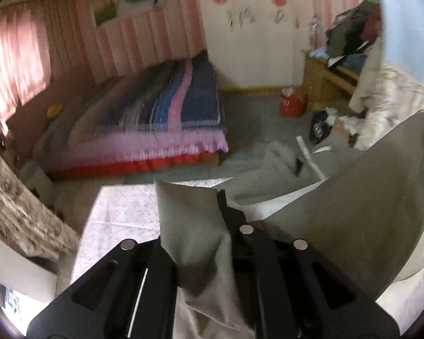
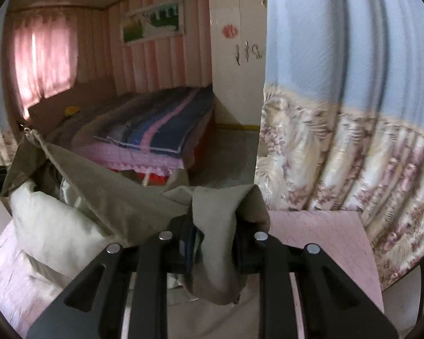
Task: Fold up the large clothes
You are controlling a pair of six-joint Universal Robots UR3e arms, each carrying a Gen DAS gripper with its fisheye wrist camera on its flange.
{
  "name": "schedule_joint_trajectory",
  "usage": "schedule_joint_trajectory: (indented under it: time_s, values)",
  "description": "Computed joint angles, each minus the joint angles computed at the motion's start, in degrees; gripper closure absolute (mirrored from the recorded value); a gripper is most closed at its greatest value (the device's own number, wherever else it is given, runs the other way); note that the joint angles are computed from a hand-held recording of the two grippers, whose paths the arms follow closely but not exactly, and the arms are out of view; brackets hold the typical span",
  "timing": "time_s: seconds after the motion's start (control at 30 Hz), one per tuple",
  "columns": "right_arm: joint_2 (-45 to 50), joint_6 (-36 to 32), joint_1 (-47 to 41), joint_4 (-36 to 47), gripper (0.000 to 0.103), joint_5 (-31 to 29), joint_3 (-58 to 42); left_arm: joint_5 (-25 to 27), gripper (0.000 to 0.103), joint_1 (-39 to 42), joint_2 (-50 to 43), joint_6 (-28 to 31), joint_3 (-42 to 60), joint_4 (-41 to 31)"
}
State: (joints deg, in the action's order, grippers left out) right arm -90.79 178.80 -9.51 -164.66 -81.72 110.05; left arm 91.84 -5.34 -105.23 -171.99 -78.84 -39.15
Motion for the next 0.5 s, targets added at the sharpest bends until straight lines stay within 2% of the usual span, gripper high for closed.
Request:
schedule_joint_trajectory:
  time_s: [0.07, 0.13, 0.2, 0.23, 0.27, 0.3, 0.33, 0.37, 0.4, 0.43, 0.5]
  values:
    - [8.7, 1.8, 1.2, 4.2, 0.080, -1.6, -8.3, -0.8, 0.094, 0.8, -6.4, -2.7, 7.0, -3.6]
    - [16.8, 4.1, 1.0, 10.6, 0.072, -1.2, -16.6, -5.3, 0.088, 3.5, -12.9, -6.7, 15.9, -11.8]
    - [19.0, 5.0, -0.1, 13.7, 0.046, 1.2, -19.1, -9.7, 0.078, 6.0, -15.1, -8.4, 18.7, -16.3]
    - [18.3, 5.1, -1.5, 13.4, 0.042, 4.0, -18.2, -12.0, 0.067, 7.0, -15.2, -8.3, 18.5, -16.9]
    - [16.7, 5.5, -3.1, 11.1, 0.029, 6.8, -15.7, -13.8, 0.058, 7.9, -14.5, -6.3, 17.3, -17.2]
    - [13.9, 6.2, -5.5, 6.7, 0.014, 10.1, -11.5, -12.7, 0.033, 8.0, -12.6, -4.9, 14.5, -14.8]
    - [10.9, 6.7, -7.9, 3.8, 0.010, 12.6, -8.1, -11.8, 0.007, 8.4, -10.4, -3.7, 11.1, -11.8]
    - [9.3, 7.0, -9.2, 3.2, 0.009, 13.6, -6.7, -10.6, 0.004, 9.2, -6.6, -2.8, 5.7, -6.4]
    - [5.8, 7.2, -11.2, 2.7, 0.009, 14.3, -3.8, -12.0, 0.003, 11.0, -3.3, -2.1, 2.0, -3.8]
    - [3.3, 6.1, -12.5, 3.0, 0.009, 15.3, -1.7, -14.3, 0.003, 13.5, -0.1, -1.3, -1.3, -3.4]
    - [-3.8, 1.1, -14.2, 5.3, 0.009, 14.5, 4.0, -14.8, 0.003, 16.0, 5.2, 0.9, -7.8, -1.8]
